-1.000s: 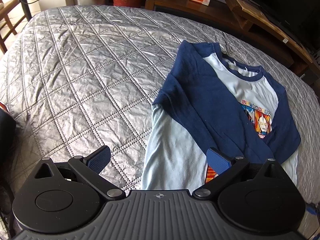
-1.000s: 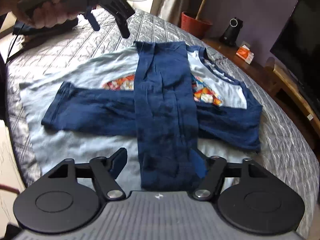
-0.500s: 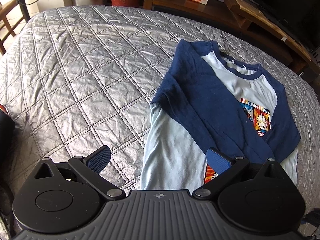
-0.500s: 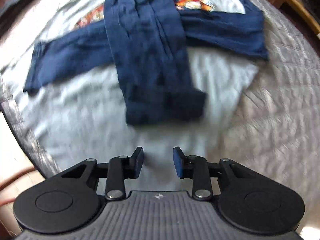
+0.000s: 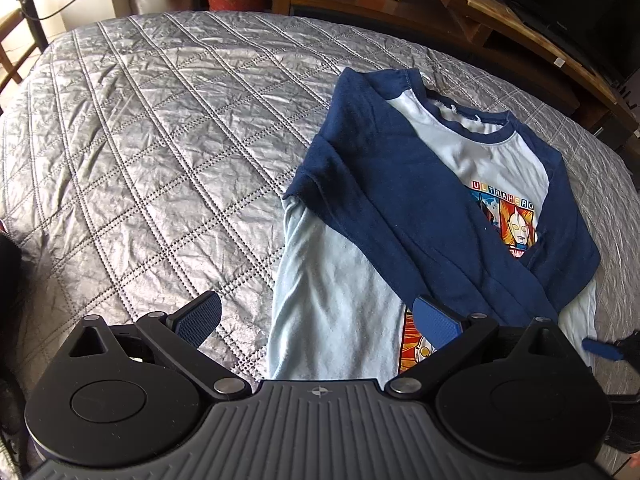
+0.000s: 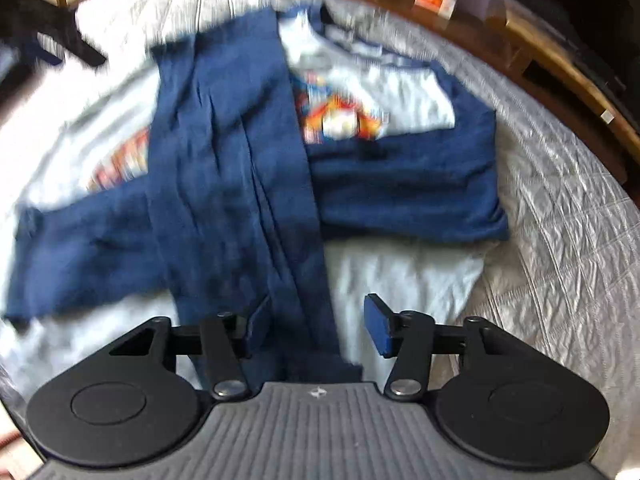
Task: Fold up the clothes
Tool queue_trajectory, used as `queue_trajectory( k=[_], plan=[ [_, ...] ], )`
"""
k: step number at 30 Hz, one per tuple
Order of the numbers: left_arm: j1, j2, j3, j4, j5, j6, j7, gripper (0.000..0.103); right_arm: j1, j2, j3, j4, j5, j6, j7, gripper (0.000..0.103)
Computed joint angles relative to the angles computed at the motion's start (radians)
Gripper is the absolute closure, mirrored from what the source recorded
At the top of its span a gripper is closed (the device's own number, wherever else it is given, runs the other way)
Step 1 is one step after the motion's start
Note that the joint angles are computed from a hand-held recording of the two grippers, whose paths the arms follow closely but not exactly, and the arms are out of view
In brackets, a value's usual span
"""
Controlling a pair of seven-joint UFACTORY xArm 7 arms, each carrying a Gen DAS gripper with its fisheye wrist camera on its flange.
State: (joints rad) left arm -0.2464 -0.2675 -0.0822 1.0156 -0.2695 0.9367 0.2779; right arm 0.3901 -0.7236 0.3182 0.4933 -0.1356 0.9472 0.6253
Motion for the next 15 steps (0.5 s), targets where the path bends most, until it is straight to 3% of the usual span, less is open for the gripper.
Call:
queue_trajectory(
  k=[5, 9, 12, 15],
  plan=[
    [-0.001, -0.006, 0.004, -0.003, -0.007, -0.001, 0.010, 0.000, 0.072, -0.120, -0.055, -0.019, 0.125, 0.183, -0.042, 0.059],
    [0.000, -0.008, 0.002, -0.010, 0.000, -0.002, 0.012, 0.000, 0.093, -0.209, -0.016, -0.008, 0.161, 0.357, -0.036, 0.056],
    [-0.003, -0.013, 0.001, -0.016, 0.001, -0.003, 0.020, 0.000, 0.076, -0.278, 0.041, -0.008, 0.134, 0.378, 0.020, 0.056],
    [-0.006, -0.017, 0.001, -0.021, 0.002, -0.003, 0.028, 0.000, 0.058, -0.297, 0.083, -0.015, 0.099, 0.277, 0.067, 0.045]
  ],
)
